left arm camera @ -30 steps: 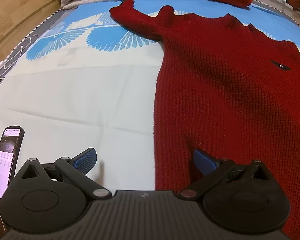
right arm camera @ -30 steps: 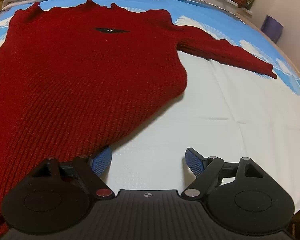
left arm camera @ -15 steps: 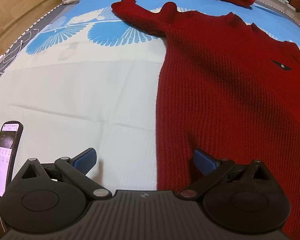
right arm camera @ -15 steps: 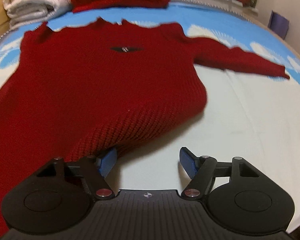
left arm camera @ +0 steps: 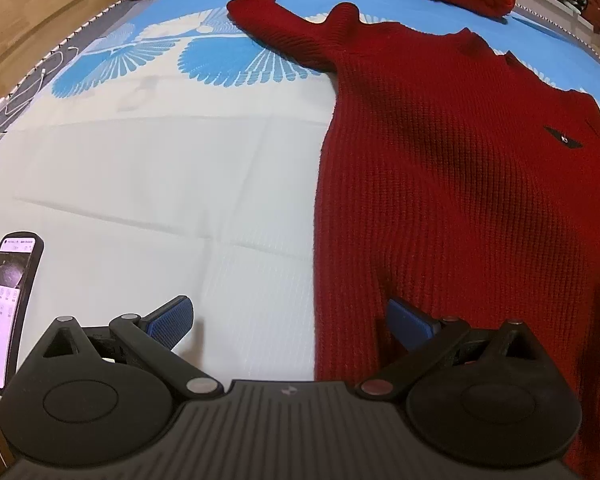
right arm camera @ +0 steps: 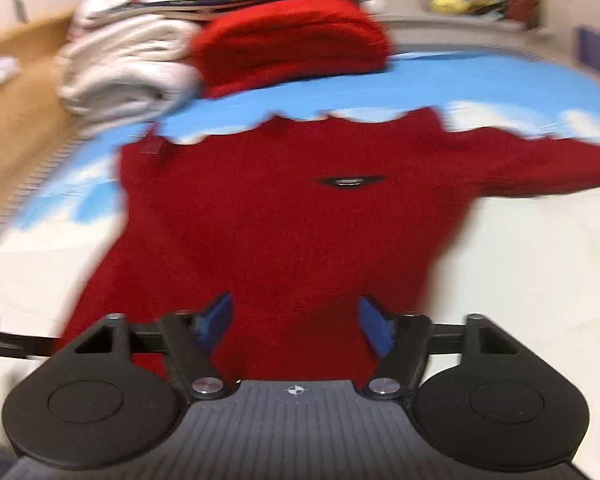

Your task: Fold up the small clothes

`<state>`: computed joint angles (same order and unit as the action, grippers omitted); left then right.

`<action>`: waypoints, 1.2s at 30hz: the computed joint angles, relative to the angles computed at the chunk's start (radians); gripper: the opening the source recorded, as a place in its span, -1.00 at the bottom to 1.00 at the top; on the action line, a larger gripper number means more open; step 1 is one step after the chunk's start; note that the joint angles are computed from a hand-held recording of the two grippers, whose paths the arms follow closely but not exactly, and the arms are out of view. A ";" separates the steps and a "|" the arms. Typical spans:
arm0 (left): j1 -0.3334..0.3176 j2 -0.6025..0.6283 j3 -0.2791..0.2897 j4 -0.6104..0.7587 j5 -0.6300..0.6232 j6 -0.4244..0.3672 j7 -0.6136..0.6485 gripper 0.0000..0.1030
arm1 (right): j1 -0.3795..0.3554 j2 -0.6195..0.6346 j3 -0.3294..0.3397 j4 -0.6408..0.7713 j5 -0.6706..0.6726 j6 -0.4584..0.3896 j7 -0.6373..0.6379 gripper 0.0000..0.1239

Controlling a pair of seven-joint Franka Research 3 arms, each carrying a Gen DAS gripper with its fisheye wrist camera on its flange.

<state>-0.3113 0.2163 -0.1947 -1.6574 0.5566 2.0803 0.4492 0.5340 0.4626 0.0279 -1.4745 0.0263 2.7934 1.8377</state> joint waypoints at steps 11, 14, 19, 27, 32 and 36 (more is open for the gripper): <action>0.006 -0.002 -0.002 -0.008 -0.027 0.009 -0.001 0.99 | 0.156 -0.103 -0.304 -0.151 -0.350 -0.021 0.449 0.35; -0.001 0.006 -0.002 0.003 -0.017 -0.002 -0.008 0.99 | 0.152 -0.119 -0.313 -0.156 -0.442 -0.150 0.483 0.34; -0.014 0.029 0.000 0.034 -0.002 -0.035 -0.012 0.99 | 0.140 -0.061 -0.277 -0.061 -0.563 -0.399 0.439 0.33; -0.019 0.039 0.003 0.047 -0.006 -0.043 -0.013 0.99 | -0.056 -0.005 0.001 -0.016 -0.221 -0.136 0.192 -0.24; -0.010 0.037 0.004 0.042 -0.027 -0.034 0.003 0.99 | -0.132 0.089 0.089 0.095 0.093 -0.080 0.118 0.41; 0.000 0.029 0.005 0.031 -0.044 -0.022 0.003 0.99 | -0.116 0.160 0.085 0.200 0.150 -0.179 0.037 0.60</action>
